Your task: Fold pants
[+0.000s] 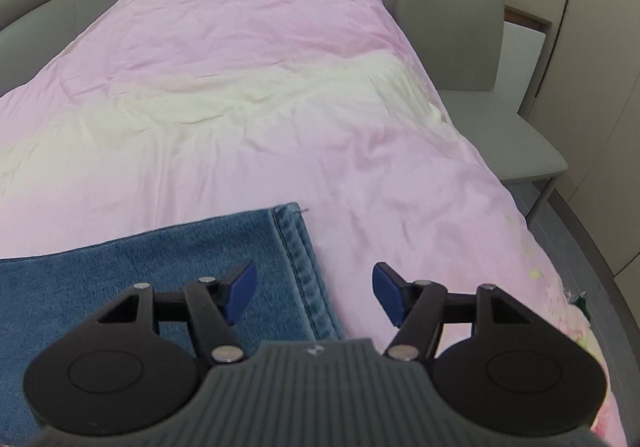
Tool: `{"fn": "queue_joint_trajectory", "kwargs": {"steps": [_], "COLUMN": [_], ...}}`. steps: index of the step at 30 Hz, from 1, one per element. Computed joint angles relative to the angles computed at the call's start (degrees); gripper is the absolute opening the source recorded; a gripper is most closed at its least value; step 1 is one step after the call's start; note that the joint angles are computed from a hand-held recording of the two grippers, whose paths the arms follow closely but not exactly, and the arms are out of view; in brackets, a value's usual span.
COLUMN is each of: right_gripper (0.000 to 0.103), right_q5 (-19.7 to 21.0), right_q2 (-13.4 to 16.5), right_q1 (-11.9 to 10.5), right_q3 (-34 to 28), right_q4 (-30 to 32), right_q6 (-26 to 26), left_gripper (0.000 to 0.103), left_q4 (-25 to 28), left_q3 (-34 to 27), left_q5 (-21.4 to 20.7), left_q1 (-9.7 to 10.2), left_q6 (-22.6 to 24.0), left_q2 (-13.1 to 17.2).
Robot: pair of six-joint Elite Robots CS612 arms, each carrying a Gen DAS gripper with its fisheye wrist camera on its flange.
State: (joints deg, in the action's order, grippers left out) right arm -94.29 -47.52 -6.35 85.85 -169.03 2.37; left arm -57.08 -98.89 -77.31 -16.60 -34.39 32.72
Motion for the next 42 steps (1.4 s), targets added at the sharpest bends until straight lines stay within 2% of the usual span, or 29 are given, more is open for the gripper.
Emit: {"fn": "queue_joint_trajectory", "kwargs": {"steps": [7, 10, 12, 13, 14, 15, 16, 17, 20, 25, 28, 35, 37, 38, 39, 41, 42], "right_gripper": [0.06, 0.046, 0.023, 0.023, 0.02, 0.019, 0.018, 0.017, 0.014, 0.012, 0.012, 0.012, 0.013, 0.014, 0.022, 0.032, 0.033], "right_q5": [2.6, 4.3, 5.6, 4.9, 3.9, 2.9, 2.0, 1.4, 0.1, -2.9, -3.8, -7.0, -7.5, -7.1, -7.2, -8.2, -8.1], "right_q2": [5.1, 6.7, 7.3, 7.5, 7.6, 7.6, 7.4, 7.1, 6.0, 4.5, 5.1, 8.9, 9.5, 9.5, 9.4, 9.1, 8.6], "right_q1": [-0.2, -0.4, -0.5, -0.3, 0.0, 0.3, 0.6, 0.7, 1.0, 1.4, 1.5, 2.6, 2.5, 2.4, 2.4, 2.4, 2.4], "right_q3": [-7.6, -9.6, -10.2, -10.4, -10.3, -10.1, -9.7, -9.0, -7.2, -5.1, -6.7, -11.9, -12.5, -12.5, -12.5, -12.0, -11.6], "right_q4": [3.2, 4.9, 5.8, 5.7, 5.0, 4.2, 3.5, 2.3, -1.1, -6.2, -4.6, 1.7, 2.2, 2.0, 2.2, 1.5, 1.3], "right_q6": [-2.4, -2.1, -2.2, -2.6, -3.5, -4.5, -5.2, -5.3, -4.9, -5.4, -3.7, -5.3, -4.8, -4.4, -4.3, -4.2, -4.0], "left_gripper": [0.099, 0.099, 0.099, 0.094, 0.084, 0.077, 0.06, 0.054, 0.048, 0.048, 0.048, 0.049, 0.055, 0.064, 0.066, 0.081, 0.083], "left_q4": [0.2, 1.5, 1.3, 1.0, 0.8, 0.9, 0.3, -0.6, -1.7, -5.3, -5.7, -5.9, -5.0, -4.8, -4.9, -3.5, -3.4], "left_q3": [3.6, 4.8, 4.9, 4.9, 4.9, 4.6, 4.1, 3.4, 1.2, -0.8, 1.0, 5.1, 5.5, 5.4, 5.2, 5.0, 4.6], "left_q5": [-0.2, -0.3, 0.4, 0.8, 1.5, 3.7, 5.4, 6.1, 10.3, 12.8, 12.7, 14.4, 14.8, 15.6, 16.3, 17.2, 17.6], "left_q1": [-0.13, 0.04, -0.11, -0.2, -0.4, -0.93, -1.41, -1.71, -3.0, -3.52, -3.11, -3.24, -3.16, -3.24, -3.32, -3.46, -3.58], "left_q6": [2.0, 1.9, 2.0, 2.0, 1.7, 1.6, 2.3, 3.1, 3.2, 2.0, 1.5, 2.6, 2.1, 2.0, 2.3, 2.6, 3.1], "left_q2": [-0.3, -0.4, -0.2, -0.1, 0.0, 0.1, 0.4, 0.6, 1.3, 1.6, 1.0, 1.4, 1.5, 1.5, 1.6, 1.1, 1.1]}}
